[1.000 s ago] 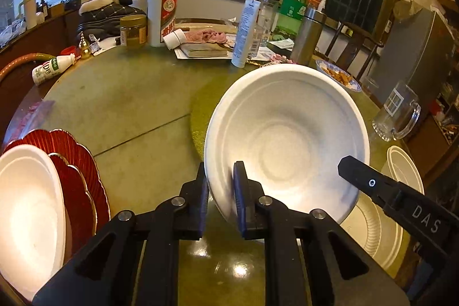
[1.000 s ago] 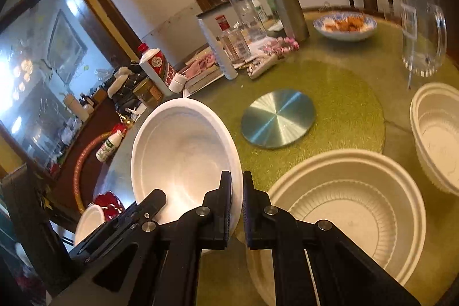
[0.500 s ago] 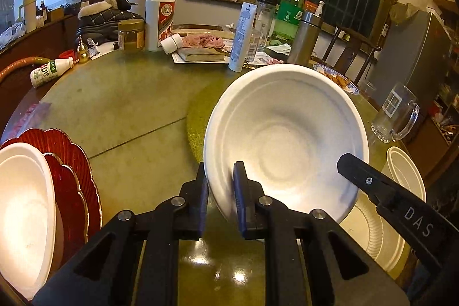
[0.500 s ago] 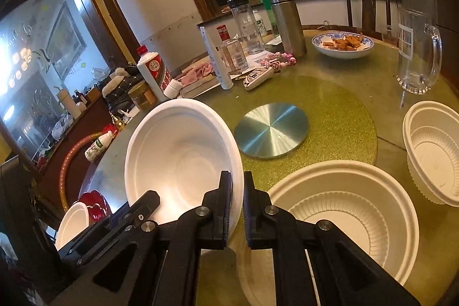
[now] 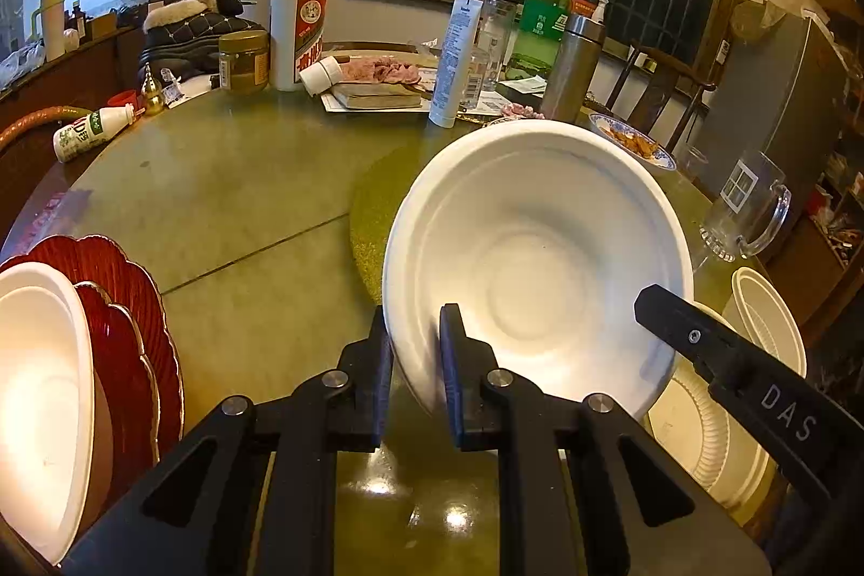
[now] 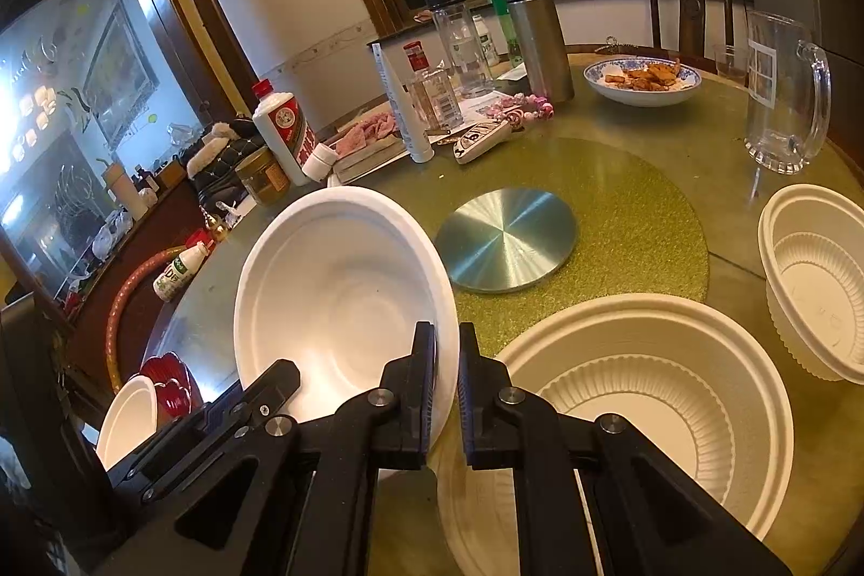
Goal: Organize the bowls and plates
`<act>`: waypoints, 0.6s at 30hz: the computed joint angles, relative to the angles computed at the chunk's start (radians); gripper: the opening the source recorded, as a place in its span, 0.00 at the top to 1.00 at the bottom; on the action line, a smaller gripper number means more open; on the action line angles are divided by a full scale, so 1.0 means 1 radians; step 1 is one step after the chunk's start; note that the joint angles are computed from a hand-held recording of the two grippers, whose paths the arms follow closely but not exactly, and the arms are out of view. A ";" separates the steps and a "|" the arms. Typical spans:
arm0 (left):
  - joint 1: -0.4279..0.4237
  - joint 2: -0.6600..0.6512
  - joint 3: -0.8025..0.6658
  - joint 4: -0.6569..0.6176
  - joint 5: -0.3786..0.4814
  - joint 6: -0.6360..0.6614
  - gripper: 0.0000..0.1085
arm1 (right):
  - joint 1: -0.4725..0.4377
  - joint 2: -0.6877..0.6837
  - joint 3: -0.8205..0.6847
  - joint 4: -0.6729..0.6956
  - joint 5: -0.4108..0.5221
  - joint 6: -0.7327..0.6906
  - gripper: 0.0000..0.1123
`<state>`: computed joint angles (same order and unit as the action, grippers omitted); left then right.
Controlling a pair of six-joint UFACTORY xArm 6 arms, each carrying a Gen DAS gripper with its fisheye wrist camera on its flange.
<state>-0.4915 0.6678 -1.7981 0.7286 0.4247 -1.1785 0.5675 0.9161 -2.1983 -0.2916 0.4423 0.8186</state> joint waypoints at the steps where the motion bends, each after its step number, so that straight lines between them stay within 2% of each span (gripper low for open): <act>1: -0.001 0.000 0.000 0.001 0.002 -0.003 0.87 | 0.000 0.001 -0.001 0.002 0.000 -0.002 0.93; 18: -0.003 0.000 -0.001 0.015 0.009 -0.015 0.87 | 0.002 -0.003 0.007 -0.009 0.000 0.009 0.93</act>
<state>-0.4947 0.6682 -1.7995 0.7432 0.4342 -1.1937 0.5697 0.9132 -2.1912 -0.3005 0.4422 0.8277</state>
